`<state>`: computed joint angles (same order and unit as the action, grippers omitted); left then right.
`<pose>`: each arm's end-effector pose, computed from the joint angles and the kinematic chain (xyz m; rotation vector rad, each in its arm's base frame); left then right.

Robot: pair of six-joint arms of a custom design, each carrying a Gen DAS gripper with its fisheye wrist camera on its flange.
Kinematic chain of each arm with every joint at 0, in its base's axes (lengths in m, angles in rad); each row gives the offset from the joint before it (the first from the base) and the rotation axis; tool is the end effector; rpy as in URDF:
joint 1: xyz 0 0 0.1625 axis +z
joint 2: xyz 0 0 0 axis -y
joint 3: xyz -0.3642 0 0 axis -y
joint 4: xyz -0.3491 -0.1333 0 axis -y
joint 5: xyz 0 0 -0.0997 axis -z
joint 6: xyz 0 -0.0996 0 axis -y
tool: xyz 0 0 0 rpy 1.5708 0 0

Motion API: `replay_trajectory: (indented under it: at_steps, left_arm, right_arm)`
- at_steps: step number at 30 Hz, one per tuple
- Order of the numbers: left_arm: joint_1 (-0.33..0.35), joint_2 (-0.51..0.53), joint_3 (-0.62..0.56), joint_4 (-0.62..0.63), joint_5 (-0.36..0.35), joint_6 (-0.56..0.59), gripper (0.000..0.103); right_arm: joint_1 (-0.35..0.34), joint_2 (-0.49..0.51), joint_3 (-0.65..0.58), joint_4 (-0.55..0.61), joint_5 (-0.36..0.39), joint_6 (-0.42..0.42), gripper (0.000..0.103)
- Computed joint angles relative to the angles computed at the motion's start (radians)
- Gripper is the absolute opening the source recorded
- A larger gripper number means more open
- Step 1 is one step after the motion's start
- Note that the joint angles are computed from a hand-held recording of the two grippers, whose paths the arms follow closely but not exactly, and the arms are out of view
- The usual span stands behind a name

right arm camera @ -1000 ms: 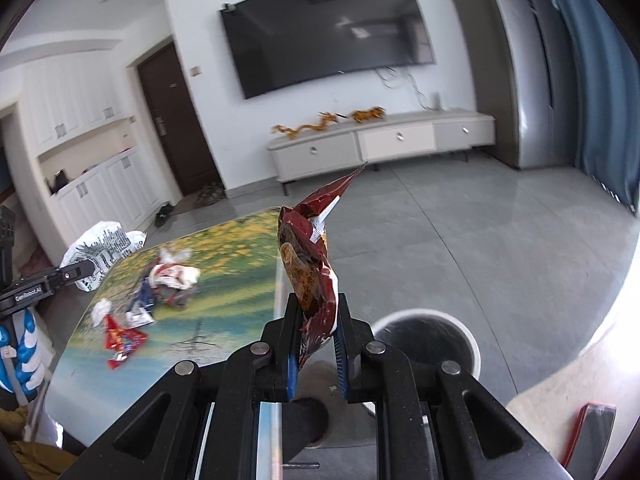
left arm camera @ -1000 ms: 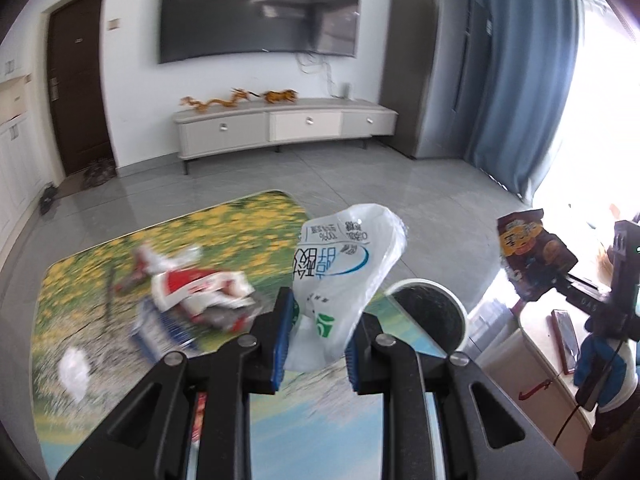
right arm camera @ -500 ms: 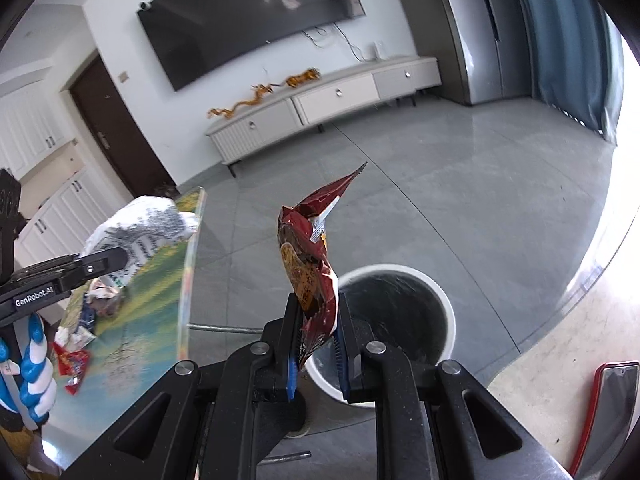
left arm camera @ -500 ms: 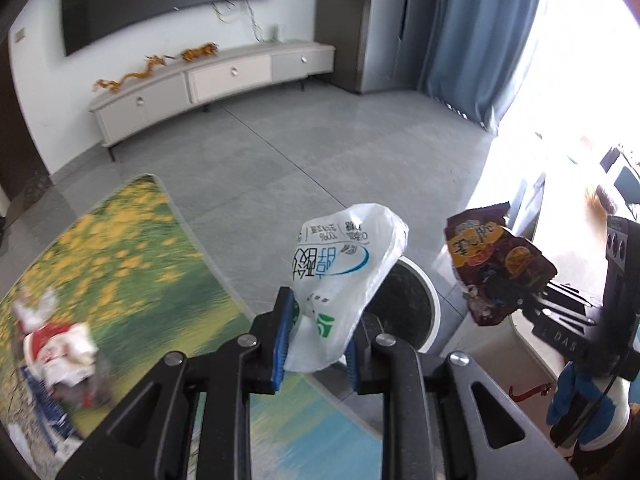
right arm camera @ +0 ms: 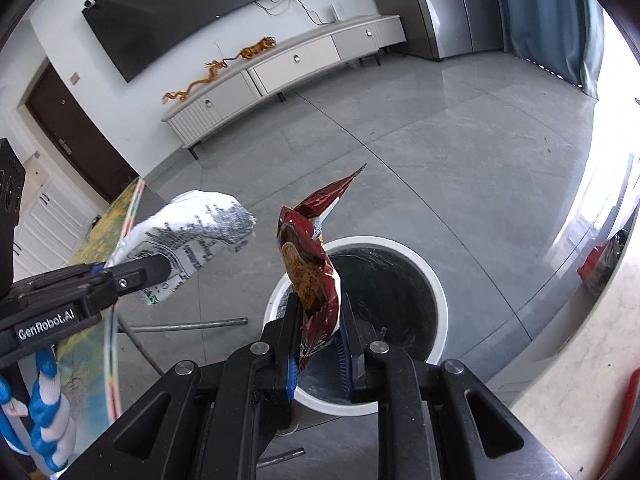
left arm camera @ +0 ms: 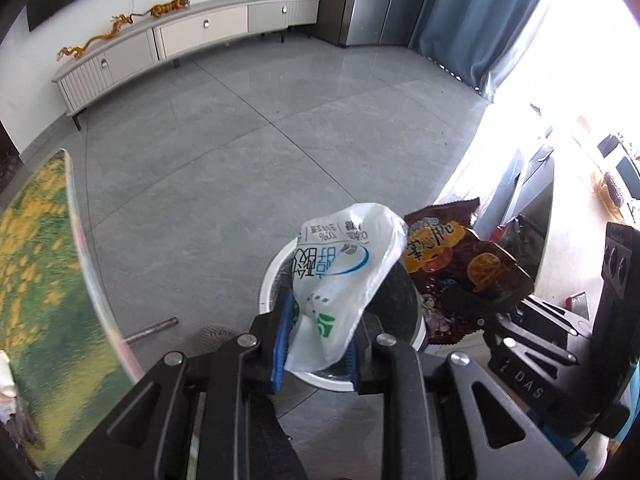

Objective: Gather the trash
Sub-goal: 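Carry both bags over the white bin and open both tools, then move both tools back over the table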

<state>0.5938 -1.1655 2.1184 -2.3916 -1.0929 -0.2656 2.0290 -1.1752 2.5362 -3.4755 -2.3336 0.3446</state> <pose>-0.2587 -0.3907 0.1118 0.9695 2.4861 -0.2348 0.2063 -0.2725 0.1471 -0.1347 -2.4679 1.0151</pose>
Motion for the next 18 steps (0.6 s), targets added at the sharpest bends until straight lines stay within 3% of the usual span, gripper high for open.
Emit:
replay_trajectory:
  at_steps: [2,4,6,10,18]
  left_arm:
    - [0.014,0.031,-0.015,-0.015,-0.025,-0.007,0.024]
    - [0.023,0.056,-0.022,-0.029,-0.044,-0.012,0.024]
    - [0.032,0.078,-0.031,-0.038,-0.06,-0.012,0.026]
    - [0.034,0.084,-0.029,-0.066,-0.078,-0.011,0.038]
    - [-0.005,-0.026,0.017,-0.078,-0.035,-0.034,0.038]
  right_arm:
    - [-0.01,0.017,-0.017,0.012,-0.004,0.004,0.018]
    - [-0.021,0.033,-0.029,0.021,-0.02,0.019,0.034]
    - [-0.03,0.041,-0.028,0.02,-0.037,0.031,0.044]
    - [-0.02,0.03,-0.021,0.049,-0.075,0.067,0.047]
    - [0.075,0.015,-0.041,0.084,-0.157,0.079,0.053]
